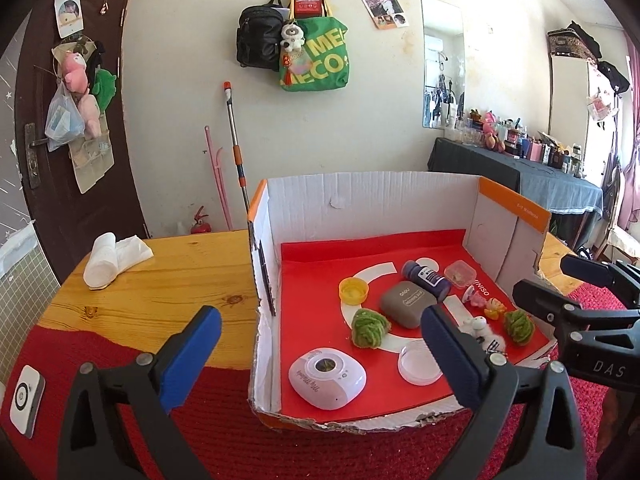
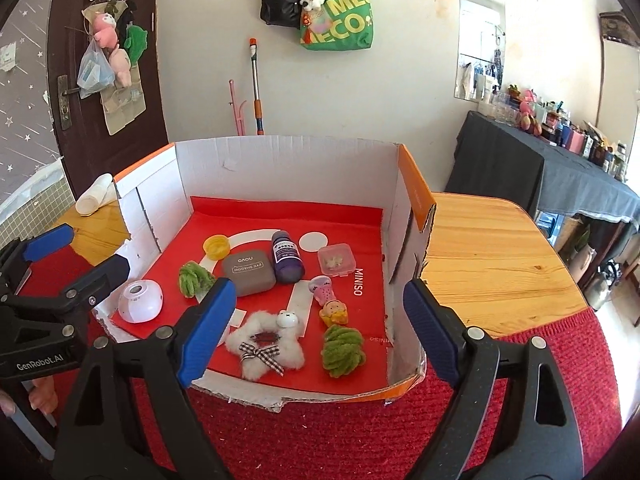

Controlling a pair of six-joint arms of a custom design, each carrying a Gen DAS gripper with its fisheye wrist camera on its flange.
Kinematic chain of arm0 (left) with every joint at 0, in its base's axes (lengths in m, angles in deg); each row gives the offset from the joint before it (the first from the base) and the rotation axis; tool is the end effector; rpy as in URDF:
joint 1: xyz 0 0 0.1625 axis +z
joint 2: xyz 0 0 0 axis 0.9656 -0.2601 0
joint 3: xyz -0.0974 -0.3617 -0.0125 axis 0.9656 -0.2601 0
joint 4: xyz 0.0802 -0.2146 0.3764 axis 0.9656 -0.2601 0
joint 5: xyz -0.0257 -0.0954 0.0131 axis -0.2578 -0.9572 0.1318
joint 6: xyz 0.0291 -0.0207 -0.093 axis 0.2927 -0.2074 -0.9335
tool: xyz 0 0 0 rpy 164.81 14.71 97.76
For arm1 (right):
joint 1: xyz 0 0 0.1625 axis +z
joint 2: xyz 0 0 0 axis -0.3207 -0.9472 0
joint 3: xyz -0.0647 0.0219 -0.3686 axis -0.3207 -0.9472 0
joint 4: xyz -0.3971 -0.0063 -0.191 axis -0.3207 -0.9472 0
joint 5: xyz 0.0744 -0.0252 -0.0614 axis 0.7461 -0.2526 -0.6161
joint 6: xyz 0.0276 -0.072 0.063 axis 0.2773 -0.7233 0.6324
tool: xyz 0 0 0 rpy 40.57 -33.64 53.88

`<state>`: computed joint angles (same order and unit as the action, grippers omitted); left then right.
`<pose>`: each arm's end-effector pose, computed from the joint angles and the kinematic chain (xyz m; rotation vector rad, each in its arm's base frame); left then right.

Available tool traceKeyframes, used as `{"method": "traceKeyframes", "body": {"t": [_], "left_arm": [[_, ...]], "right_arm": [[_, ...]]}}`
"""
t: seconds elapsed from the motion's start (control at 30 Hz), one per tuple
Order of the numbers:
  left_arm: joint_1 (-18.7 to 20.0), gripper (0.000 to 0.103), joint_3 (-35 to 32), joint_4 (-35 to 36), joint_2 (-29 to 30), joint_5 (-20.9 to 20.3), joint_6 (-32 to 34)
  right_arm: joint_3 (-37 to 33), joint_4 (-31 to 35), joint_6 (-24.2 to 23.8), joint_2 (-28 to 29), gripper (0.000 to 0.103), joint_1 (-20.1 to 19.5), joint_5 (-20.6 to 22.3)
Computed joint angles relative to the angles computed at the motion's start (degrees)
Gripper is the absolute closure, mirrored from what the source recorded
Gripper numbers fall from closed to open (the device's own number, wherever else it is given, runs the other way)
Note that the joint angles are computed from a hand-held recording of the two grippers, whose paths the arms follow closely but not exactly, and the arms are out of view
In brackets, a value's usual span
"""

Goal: Organize objects

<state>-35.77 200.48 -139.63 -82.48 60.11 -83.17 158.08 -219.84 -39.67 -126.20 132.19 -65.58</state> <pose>-0.1657 -0.4332 0.2241 0.1605 1.9081 -1.2741 0.3194 -0.5217 0.0867 0.8781 -2.2701 0.9816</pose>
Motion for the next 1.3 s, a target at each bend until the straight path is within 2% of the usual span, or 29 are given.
{"method": "traceKeyframes", "body": {"t": [0.13,0.17,0.23,0.3,0.4,0.57,0.77,1.3], "left_arm": [[1.3,0.001,-1.0,-9.4,3.8,-0.5,6.7],[1.5,0.001,-1.0,-10.0,4.1,-0.8,7.0],[2.1,0.001,-1.0,-9.3,4.3,-1.2,6.1],[2.6,0.001,-0.9,-5.4,3.2,-1.8,2.8],[2.7,0.001,-0.9,-8.8,3.7,-2.0,4.4],[2.4,0.001,-1.0,-9.1,4.4,-1.1,5.0],[3.0,0.001,-1.2,-3.1,3.1,-1.7,1.0],[3.1,0.001,-1.0,-1.4,2.7,-1.9,-0.1]], "right_arm": [[-0.5,-2.4,-1.9,1.5,0.017,-0.2,-1.4],[-0.6,-2.3,-2.0,1.6,0.017,-0.4,-1.3],[-0.5,-2.6,-2.0,1.6,0.017,-0.7,-1.4],[-0.3,-3.5,-2.2,1.6,0.017,-0.9,-1.2],[-0.4,-3.6,-2.3,1.7,0.017,-1.2,-1.1],[-0.3,-3.3,-1.9,2.0,0.017,-1.7,-0.8],[0.1,-3.3,-1.8,2.0,0.016,-2.0,-0.3],[0.7,-3.7,-1.6,1.5,0.014,-2.3,0.4]]}}
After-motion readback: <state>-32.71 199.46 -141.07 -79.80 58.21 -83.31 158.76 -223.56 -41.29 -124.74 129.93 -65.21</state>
